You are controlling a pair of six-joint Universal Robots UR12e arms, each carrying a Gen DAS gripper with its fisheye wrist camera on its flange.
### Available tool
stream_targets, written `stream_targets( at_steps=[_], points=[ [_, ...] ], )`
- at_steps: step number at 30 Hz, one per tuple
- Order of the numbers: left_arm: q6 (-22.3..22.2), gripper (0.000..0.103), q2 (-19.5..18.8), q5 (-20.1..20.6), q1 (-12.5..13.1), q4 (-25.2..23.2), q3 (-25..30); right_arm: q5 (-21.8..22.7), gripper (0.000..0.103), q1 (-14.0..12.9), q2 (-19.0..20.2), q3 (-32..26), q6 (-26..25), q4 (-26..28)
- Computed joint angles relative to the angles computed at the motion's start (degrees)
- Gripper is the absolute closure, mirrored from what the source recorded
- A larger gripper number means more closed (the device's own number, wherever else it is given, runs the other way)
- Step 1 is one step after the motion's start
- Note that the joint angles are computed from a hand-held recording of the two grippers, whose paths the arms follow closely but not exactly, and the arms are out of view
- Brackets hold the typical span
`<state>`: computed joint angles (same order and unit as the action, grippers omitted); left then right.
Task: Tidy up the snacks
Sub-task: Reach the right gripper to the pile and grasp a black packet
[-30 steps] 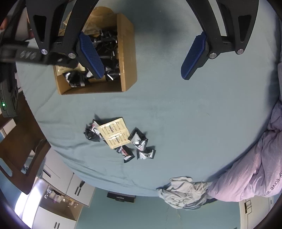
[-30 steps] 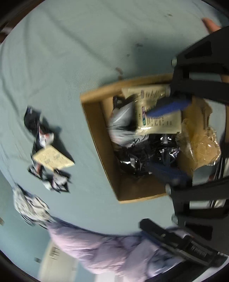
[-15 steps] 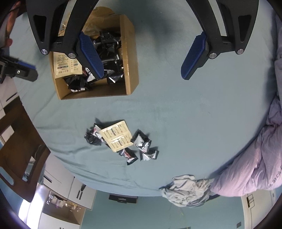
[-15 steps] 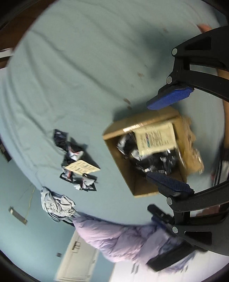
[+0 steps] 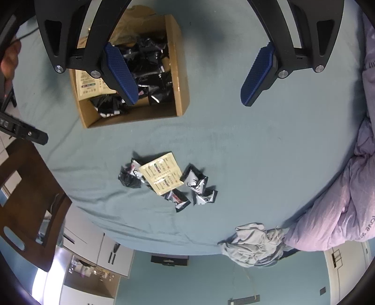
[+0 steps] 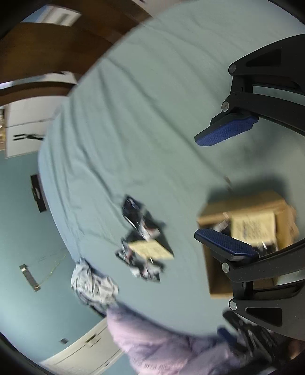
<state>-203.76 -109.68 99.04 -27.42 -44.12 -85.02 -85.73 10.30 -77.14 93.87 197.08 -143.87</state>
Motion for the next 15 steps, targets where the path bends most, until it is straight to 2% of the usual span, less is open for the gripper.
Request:
stream_targets(
  at_steps=[1, 3, 6, 7, 12, 15],
  points=[
    [-0.3, 0.012, -0.1, -0.6, 0.2, -0.2, 0.2, -2.0, 0.030, 0.5, 0.6, -1.5, -2.8, 2.3],
    [-0.9, 0.012, -0.3, -2.9, 0.7, -1.0, 0.4, -2.9, 0.030, 0.9, 1.7, -3.9, -6.6, 5.8],
    [-1.1, 0.012, -0.5, -4.5, 1.0, -1.5, 0.5, 6.1, 0.030, -0.5, 3.0, -6.2, -9.2, 7.9],
    [-1.1, 0.012, -0.5, -4.7, 1.1, -1.8, 0.6, 7.5, 0.030, -0.7, 3.7, -7.2, -9.3, 8.9],
    [-2.3, 0.012, -0.4, -6.1, 1.5, -1.3, 0.3, 5.7, 0.030, -0.2, 8.9, -14.8, -9.7, 15.1],
    [-1.6, 0.012, -0.6, -6.8, 1.6, -1.7, 0.6, 4.8, 0.030, 0.6, 13.6, -21.5, -10.3, 21.5]
  ],
)
